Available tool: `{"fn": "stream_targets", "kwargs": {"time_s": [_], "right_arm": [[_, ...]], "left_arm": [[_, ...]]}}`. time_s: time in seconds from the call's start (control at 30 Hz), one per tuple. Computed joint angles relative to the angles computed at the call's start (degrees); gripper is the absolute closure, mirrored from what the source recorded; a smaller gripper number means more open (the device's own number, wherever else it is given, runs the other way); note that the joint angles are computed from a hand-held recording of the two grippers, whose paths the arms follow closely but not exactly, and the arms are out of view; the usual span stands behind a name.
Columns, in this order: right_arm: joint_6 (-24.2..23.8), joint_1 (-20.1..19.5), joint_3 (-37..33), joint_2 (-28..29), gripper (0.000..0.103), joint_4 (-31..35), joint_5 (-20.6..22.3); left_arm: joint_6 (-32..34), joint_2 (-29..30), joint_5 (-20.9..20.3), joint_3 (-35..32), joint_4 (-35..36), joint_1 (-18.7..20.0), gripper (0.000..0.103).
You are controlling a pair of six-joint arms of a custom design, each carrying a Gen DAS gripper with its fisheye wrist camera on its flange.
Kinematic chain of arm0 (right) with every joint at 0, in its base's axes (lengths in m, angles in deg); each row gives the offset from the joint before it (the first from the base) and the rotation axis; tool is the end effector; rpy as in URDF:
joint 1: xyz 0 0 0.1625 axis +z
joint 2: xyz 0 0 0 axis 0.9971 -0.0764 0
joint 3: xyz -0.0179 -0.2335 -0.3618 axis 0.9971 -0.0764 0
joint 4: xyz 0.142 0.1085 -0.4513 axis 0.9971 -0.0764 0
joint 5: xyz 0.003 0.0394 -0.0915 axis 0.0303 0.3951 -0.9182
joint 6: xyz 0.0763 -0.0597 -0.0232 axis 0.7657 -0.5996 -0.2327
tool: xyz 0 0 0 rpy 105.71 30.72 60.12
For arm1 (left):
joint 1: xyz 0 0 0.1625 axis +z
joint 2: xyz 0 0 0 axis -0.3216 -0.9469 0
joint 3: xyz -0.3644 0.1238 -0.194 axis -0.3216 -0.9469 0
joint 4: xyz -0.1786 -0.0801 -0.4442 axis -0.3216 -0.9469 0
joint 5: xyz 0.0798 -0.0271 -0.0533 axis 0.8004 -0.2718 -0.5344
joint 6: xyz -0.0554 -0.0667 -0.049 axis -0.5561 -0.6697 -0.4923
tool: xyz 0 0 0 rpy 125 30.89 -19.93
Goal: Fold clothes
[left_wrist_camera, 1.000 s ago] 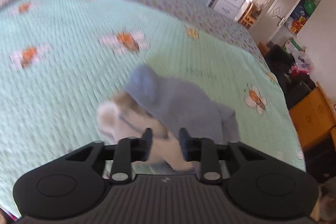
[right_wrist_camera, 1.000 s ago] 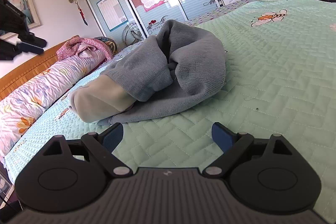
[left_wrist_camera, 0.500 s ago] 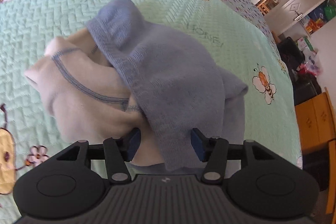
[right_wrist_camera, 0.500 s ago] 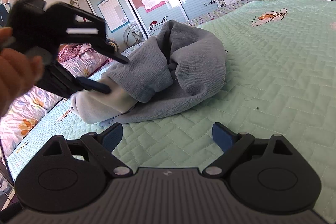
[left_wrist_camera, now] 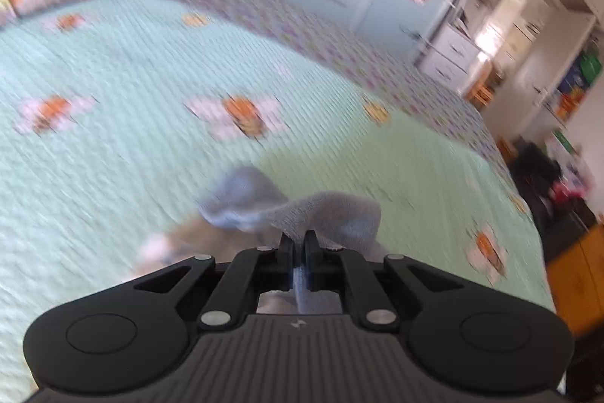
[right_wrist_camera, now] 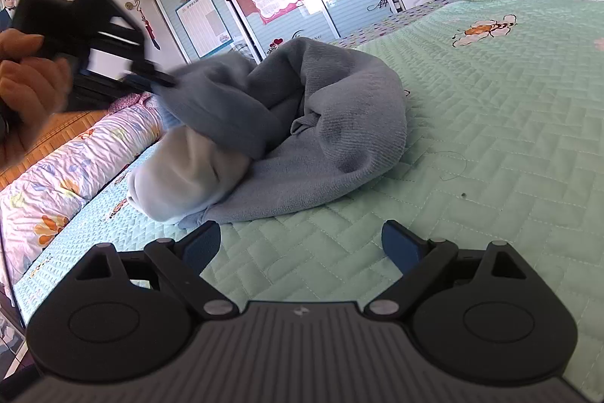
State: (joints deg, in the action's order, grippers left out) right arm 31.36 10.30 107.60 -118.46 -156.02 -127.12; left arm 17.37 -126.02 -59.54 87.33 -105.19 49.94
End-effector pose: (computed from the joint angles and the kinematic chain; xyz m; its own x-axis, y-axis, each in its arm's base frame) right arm 0.1629 -0.2988 0.0961 -0.9180 -0.2801 0.2808 -0.3916 0.5278 -0.7537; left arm -0.2406 -0.4077 0.2838 -0.8583 -0.3643 -0.3614 0.1301 0.5267 -0.8400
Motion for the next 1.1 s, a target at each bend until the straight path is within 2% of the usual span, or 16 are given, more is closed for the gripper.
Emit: {"fn": "stream_targets", "kwargs": {"time_s": [0.17, 0.33, 0.4, 0.57, 0.67, 0.73, 0.8, 0.97, 1.1], "right_arm": [[0.2, 0.25, -0.09, 0.26, 0.01, -0.18, -0.22], [0.17, 0.26, -0.15, 0.11, 0.01, 0.03, -0.25], [0.19, 0.18, -0.09, 0.02, 0.01, 0.09, -0.16], [0.29, 1.29, -0.22, -1.77, 0.01, 2.87, -1.7], [-0.47, 4.79, -1.09, -4.75, 0.01, 9.16, -7.05], [-0.56, 8.87, -2.3, -6.93, 0.01, 14.94, -13.38], [0.28, 11.97, -3.35, -8.93, 0.011, 19.04, -17.55], [-1.63, 15.27, -7.93, -12.07, 0.01, 23.47, -21.71], [-2.38, 14.17, -14.51, -11.26, 0.004, 29.61, -23.08]], "left_arm": [[-13.34, -7.02, 0.05, -0.85, 22.41, 1.81, 0.098], [-20.12, -12.8, -5.59, 3.14, 31.66, 3.16, 0.094], [-20.09, -14.72, -7.23, 4.67, 32.31, 3.07, 0.094], [-17.1, -16.66, -7.88, 5.48, 32.39, 1.71, 0.093], [-15.13, -16.59, -8.31, 5.73, 31.01, 1.63, 0.093], [-13.82, -16.53, -8.6, 5.89, 30.1, 1.59, 0.093], [-12.38, -17.16, -8.97, 6.47, 28.67, 1.7, 0.093], [-9.29, -20.26, -10.14, 8.26, 25.08, 2.2, 0.091], [-7.58, -22.05, -11.35, 8.78, 23.55, 2.94, 0.09]]}}
